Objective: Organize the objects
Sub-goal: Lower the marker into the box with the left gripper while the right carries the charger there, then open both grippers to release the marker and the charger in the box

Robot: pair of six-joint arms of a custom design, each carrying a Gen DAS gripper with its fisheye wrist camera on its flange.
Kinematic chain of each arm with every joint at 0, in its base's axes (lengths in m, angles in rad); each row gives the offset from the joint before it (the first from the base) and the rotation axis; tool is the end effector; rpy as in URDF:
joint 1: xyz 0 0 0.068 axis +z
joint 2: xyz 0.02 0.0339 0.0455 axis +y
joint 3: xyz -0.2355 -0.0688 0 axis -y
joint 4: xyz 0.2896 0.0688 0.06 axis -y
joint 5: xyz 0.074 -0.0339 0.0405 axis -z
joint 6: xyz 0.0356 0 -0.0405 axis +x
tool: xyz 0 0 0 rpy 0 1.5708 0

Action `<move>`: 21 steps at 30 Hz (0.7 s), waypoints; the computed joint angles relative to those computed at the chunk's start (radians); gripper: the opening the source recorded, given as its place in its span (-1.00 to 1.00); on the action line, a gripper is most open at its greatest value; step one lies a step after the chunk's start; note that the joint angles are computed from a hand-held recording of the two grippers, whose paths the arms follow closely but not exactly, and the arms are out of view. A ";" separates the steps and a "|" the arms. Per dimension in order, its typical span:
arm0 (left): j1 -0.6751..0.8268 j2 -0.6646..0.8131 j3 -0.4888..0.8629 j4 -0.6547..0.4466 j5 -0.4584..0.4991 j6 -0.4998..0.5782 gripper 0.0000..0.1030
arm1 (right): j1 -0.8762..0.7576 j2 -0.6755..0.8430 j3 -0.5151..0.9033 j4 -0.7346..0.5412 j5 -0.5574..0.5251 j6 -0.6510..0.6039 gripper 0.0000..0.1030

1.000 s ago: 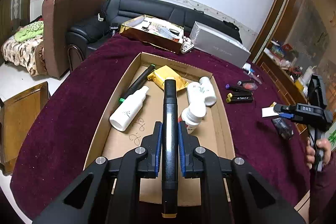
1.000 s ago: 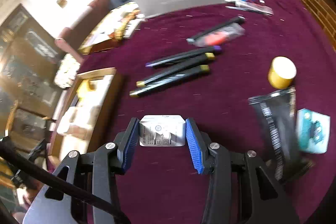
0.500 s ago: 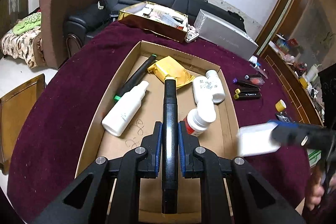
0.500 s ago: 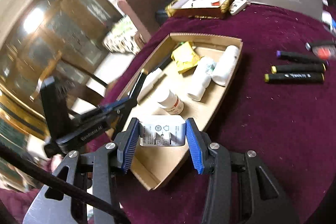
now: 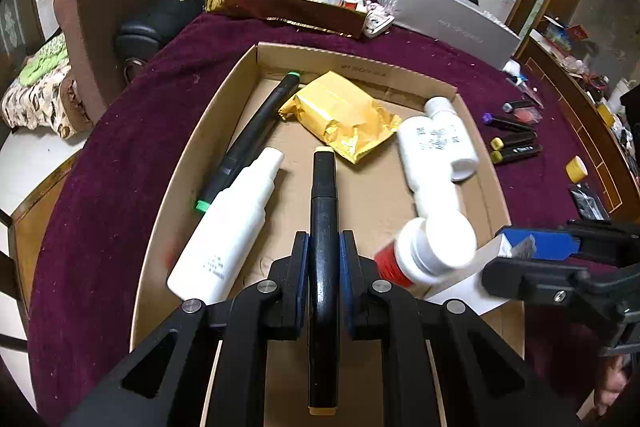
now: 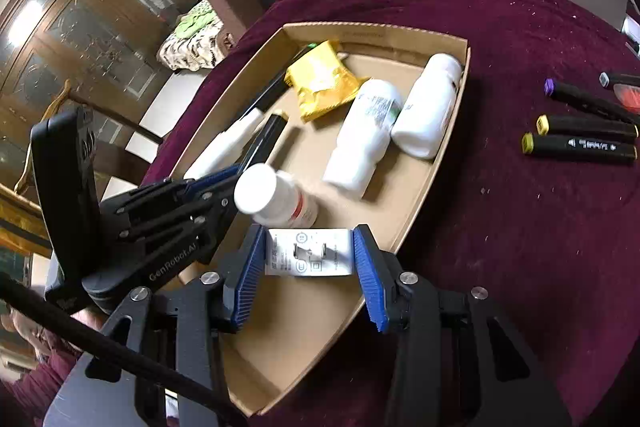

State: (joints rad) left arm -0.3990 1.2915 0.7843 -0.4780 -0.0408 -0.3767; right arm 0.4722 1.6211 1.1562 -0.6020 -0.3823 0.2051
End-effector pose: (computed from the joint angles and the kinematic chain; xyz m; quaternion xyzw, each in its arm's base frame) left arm 0.2751 -0.1144 0.1603 0.0048 0.9572 -0.0911 0.2745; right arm 0.3228 0.1798 0.1788 -0.1735 0.9360 0.2548 0.1697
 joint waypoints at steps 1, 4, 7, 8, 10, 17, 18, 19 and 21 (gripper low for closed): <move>0.009 0.015 0.007 0.000 0.012 -0.003 -0.78 | -0.005 0.011 0.012 0.001 -0.006 0.005 -0.15; 0.019 0.038 0.020 0.011 0.019 -0.015 -0.78 | -0.004 0.046 0.049 0.008 0.007 0.016 -0.15; 0.030 0.035 0.018 0.011 0.034 -0.023 -0.76 | 0.006 0.082 0.088 0.009 0.025 0.023 -0.15; 0.034 0.033 0.016 0.012 0.040 -0.027 -0.76 | 0.008 0.086 0.094 0.007 0.032 0.022 -0.15; 0.044 0.023 0.005 0.019 0.054 -0.037 -0.74 | 0.019 0.110 0.117 0.006 0.060 0.021 -0.15; 0.086 -0.054 -0.040 0.036 0.105 -0.071 -0.52 | 0.038 0.135 0.135 0.008 0.141 0.025 -0.13; 0.092 -0.085 -0.055 0.038 0.111 -0.076 -0.52 | 0.037 0.136 0.137 0.007 0.143 0.026 -0.13; 0.099 -0.118 -0.071 0.037 0.116 -0.078 -0.52 | 0.035 0.133 0.136 0.006 0.143 0.027 -0.13; 0.115 -0.177 -0.098 0.033 0.128 -0.078 -0.50 | 0.026 0.096 0.113 0.019 0.132 0.027 -0.11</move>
